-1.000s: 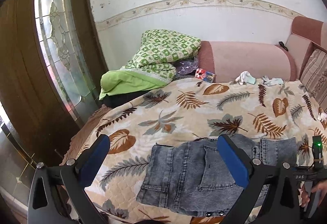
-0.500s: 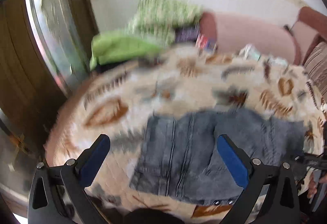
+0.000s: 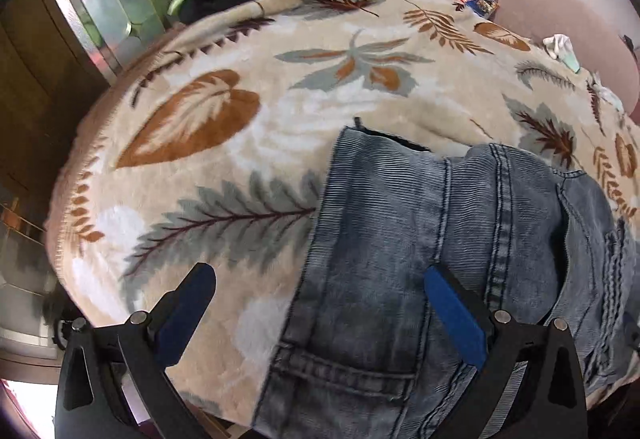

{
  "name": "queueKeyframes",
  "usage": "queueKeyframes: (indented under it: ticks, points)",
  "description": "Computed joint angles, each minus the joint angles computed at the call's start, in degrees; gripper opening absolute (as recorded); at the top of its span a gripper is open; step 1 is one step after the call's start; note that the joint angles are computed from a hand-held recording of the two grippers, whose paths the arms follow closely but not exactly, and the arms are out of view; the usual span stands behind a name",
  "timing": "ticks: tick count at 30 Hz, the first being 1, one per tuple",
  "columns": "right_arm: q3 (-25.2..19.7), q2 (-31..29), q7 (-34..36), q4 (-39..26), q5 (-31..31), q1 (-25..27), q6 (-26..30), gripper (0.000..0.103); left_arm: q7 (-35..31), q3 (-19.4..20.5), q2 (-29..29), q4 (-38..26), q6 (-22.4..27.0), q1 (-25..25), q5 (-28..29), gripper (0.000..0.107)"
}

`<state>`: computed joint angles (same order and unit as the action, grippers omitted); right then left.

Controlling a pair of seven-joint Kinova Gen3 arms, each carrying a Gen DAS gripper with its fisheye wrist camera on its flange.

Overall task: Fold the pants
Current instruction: 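Lower the left gripper onto the pants hem and pinch the cuff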

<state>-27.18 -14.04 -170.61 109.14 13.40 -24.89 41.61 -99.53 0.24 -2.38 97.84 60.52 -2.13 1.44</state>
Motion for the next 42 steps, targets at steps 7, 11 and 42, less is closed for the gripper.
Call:
queueKeyframes:
  ticks: [7,11,42]
  points:
    - [-0.2,-0.4,0.1,0.5,0.2,0.2,-0.5,0.064,-4.3,-0.6,1.6,0.5,0.4,-0.7,4.6,0.103]
    - [-0.3,0.0,0.3,-0.2,0.2,0.1,0.4,0.064,-8.4,-1.4,1.0,1.7,-1.0,-1.5,7.2,0.102]
    - [0.6,2.6,-0.9,-3.0,2.8,-2.5,4.0,0.067,-27.9,-5.6,11.4,-5.9,24.6,-21.5,33.4,0.090]
